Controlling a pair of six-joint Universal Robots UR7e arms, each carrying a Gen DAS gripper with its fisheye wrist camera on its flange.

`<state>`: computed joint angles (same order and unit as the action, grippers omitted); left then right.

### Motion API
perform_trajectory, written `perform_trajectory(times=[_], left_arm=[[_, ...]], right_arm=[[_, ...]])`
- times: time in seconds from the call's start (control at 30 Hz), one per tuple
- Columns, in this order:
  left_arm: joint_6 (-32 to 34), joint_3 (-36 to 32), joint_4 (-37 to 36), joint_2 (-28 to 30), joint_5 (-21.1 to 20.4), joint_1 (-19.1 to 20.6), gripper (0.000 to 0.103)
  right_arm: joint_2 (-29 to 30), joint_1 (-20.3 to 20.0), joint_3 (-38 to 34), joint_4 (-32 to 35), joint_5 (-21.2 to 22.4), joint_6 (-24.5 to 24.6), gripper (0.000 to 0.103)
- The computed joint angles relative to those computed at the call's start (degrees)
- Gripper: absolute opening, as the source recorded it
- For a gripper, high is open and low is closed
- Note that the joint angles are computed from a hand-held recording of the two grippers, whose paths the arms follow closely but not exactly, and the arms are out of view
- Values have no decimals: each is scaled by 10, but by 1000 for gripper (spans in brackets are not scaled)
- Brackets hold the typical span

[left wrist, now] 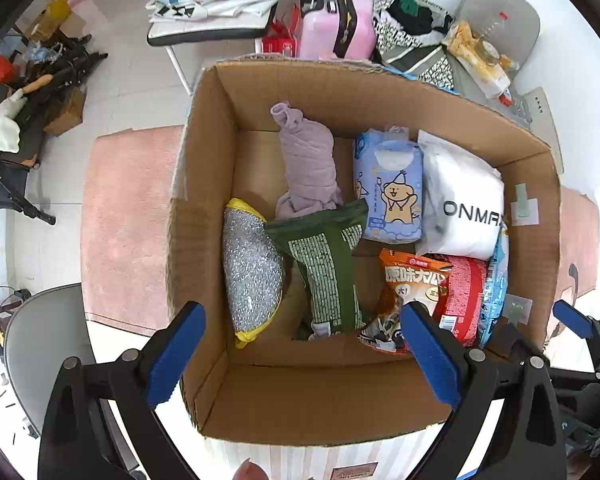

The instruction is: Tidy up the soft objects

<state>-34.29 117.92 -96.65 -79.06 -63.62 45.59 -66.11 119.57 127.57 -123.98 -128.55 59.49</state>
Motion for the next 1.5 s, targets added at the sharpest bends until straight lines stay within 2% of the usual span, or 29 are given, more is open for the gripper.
perform_trajectory(times=[0.07, 0.37, 0.6, 0.73, 0.87, 1.03, 1.1, 1.27, 1.5], left_arm=[[-7, 14, -3, -18, 6, -14, 100], [-24, 62, 2, -79, 17, -57, 100], [-38, 71, 10, -96, 21, -74, 100], [-52, 75, 33, -126, 35, -115, 100], [-88, 77, 66, -174, 47, -171, 100], [-141, 62, 132, -232, 48, -245, 100], [-166, 51, 163, -252, 43, -272, 100], [-218, 23, 221, -285, 31, -325, 100], [-282, -28, 308, -305, 25, -409, 100]], right_arm=[[0, 9, 8, -20, 0, 3, 103], [0, 49, 30, -53, 3, 40, 103], [-8, 68, 25, -32, 3, 65, 103], [-20, 93, 12, 0, -7, 85, 103], [-40, 133, -4, 54, -22, 123, 103], [-58, 209, -40, 142, -39, 187, 103], [-64, 239, -59, 176, -33, 210, 103], [-62, 315, -117, 262, -37, 276, 103], [-45, 392, -200, 375, -43, 357, 103]])
